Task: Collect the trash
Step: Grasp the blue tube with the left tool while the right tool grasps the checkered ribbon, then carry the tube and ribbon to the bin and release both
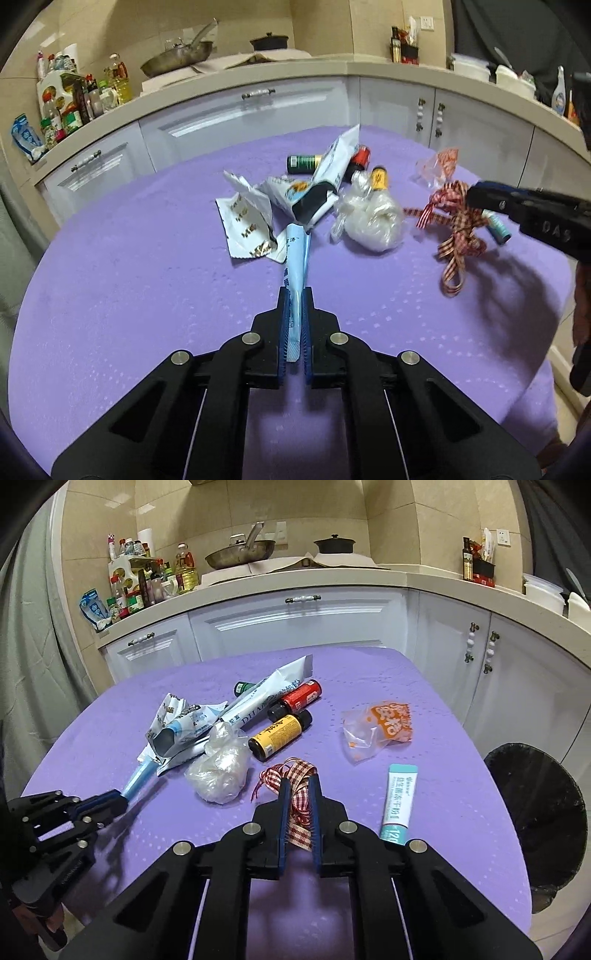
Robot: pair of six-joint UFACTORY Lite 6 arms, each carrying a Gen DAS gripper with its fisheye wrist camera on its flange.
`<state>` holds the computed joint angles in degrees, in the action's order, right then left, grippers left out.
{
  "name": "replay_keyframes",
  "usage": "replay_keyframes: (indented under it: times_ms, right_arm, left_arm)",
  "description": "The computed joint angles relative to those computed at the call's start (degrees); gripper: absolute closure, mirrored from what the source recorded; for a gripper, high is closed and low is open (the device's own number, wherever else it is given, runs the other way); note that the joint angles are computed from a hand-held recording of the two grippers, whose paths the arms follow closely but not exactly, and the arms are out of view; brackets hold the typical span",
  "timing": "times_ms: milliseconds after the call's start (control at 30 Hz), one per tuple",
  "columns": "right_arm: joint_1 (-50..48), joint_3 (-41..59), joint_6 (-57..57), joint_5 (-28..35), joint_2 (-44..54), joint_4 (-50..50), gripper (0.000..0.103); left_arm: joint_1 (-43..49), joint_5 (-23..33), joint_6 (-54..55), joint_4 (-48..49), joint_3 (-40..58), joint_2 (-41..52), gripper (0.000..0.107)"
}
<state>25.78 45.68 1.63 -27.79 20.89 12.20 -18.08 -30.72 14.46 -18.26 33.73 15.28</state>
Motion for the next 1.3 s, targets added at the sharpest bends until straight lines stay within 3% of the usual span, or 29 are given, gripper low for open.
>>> replay_keyframes:
  times_ms: [167, 233, 300, 367, 600, 633, 667, 700, 767, 1033, 1300]
  right_arm:
    - [-1.27, -0.89, 8.37, -0.30, -0.36, -8.22, 0.093]
    - [-1.01, -0.37, 9.99, -0.39, 0.19, -8.83, 0.083]
    - [-0.12, 0.11, 7.44, -1.03, 0.90, -5.25, 0.056]
    - [0.71, 1.06, 5.54, -0.86, 1.97, -3.06, 0.052]
    - [3.04, 6.34, -2.56, 2.39, 7.90, 4.98, 0.052]
    - [3.22, 6.72, -3.17, 2.84, 8.50, 5.39, 0.055]
    - [3.23, 7.20, -2.93, 3.47, 9.29, 4.64, 0.069]
    - [3.18, 7.13, -2.08, 3.40, 9.74, 3.53, 0.076]
    - [3.42, 5.56, -2.14, 1.86, 8.95, 3.95, 0.078]
    - [1.57, -5.55, -5.17, -3.48, -3.53, 6.75, 0.079]
    - [-11.43, -18.79, -6.97, -5.13, -20.99, 4.09, 0.079]
  left_arm:
    - [-0.94, -0.58, 0.20, -1.60, -2.68, -3.43, 0.101]
    - [-0.97, -0.30, 0.38, -2.08, -2.83, -3.69, 0.101]
    - [-0.67, -0.31, 0.43, -2.36, -3.37, -4.23, 0.101]
    - [-0.21, -0.45, 0.28, -2.51, -4.02, -4.97, 0.101]
    - [2.08, -1.67, -2.01, -1.34, -6.00, -6.67, 0.101]
    - [2.57, -1.83, -2.55, -0.98, -6.19, -6.85, 0.101]
    - [2.85, -1.94, -2.99, -0.76, -6.25, -6.91, 0.101]
    - [3.09, -2.05, -3.38, -0.62, -6.30, -7.01, 0.101]
    - [3.14, -2.23, -3.73, -0.66, -6.28, -7.23, 0.101]
    - [-2.98, -2.05, -4.80, -4.20, -4.32, -7.72, 0.101]
    - [-13.94, 0.47, -3.07, -8.32, 7.40, -1.18, 0.101]
